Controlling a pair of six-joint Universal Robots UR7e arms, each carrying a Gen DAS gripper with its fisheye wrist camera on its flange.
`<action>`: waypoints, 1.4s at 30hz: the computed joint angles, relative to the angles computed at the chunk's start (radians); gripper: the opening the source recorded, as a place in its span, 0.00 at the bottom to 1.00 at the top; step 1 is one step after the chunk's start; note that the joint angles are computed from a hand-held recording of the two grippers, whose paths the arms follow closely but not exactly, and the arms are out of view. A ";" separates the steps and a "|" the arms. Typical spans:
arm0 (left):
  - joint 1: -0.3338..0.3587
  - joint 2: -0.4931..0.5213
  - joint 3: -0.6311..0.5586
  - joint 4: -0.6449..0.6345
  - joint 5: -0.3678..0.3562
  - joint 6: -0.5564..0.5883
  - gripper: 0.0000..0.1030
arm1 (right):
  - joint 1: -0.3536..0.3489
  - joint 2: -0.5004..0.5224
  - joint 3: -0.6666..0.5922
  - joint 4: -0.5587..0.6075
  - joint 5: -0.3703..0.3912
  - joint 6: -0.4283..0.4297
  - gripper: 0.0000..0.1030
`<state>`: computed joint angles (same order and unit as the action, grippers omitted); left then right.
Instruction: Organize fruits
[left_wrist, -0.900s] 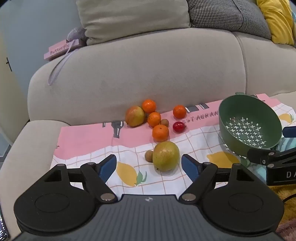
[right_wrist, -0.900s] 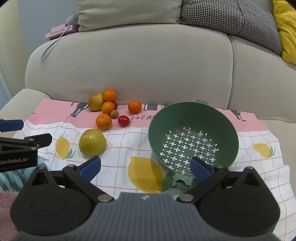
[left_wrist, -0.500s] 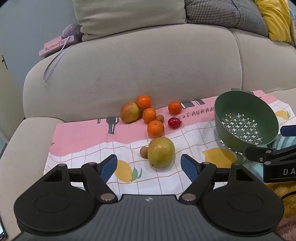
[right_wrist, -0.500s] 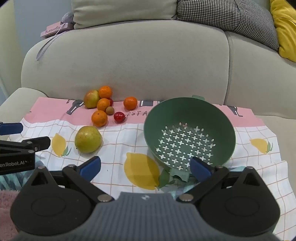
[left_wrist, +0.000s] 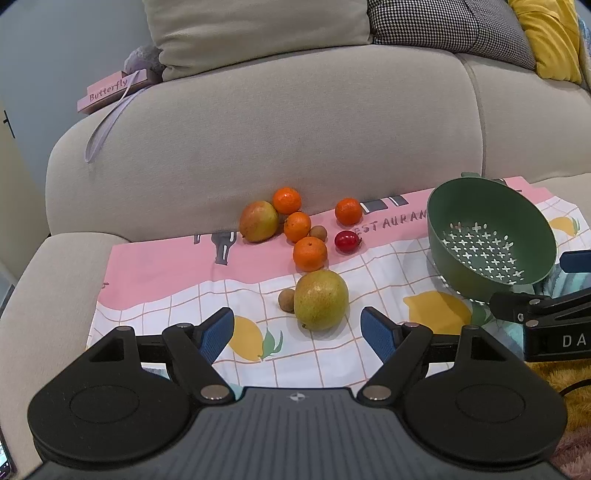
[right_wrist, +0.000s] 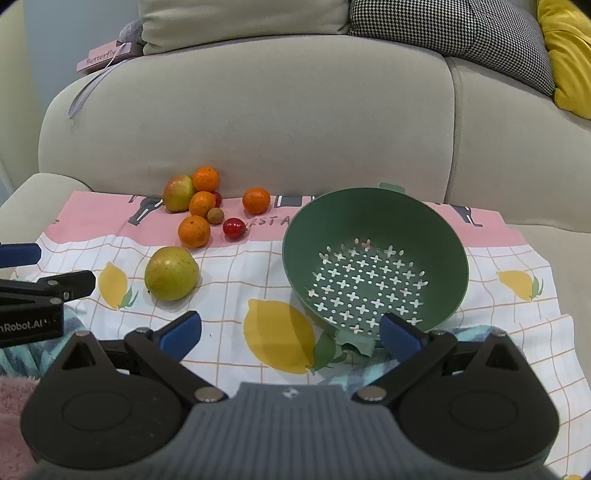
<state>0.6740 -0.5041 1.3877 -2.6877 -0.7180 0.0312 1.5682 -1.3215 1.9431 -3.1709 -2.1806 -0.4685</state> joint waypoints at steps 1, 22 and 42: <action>0.000 -0.001 0.002 -0.001 0.000 0.000 0.89 | -0.001 -0.001 0.002 0.000 0.001 0.000 0.96; -0.002 -0.002 0.003 0.007 0.000 -0.009 0.89 | 0.004 0.006 -0.009 0.027 -0.023 0.015 0.96; -0.001 -0.006 0.008 0.009 -0.003 -0.013 0.89 | 0.005 0.014 -0.015 0.036 -0.034 0.027 0.96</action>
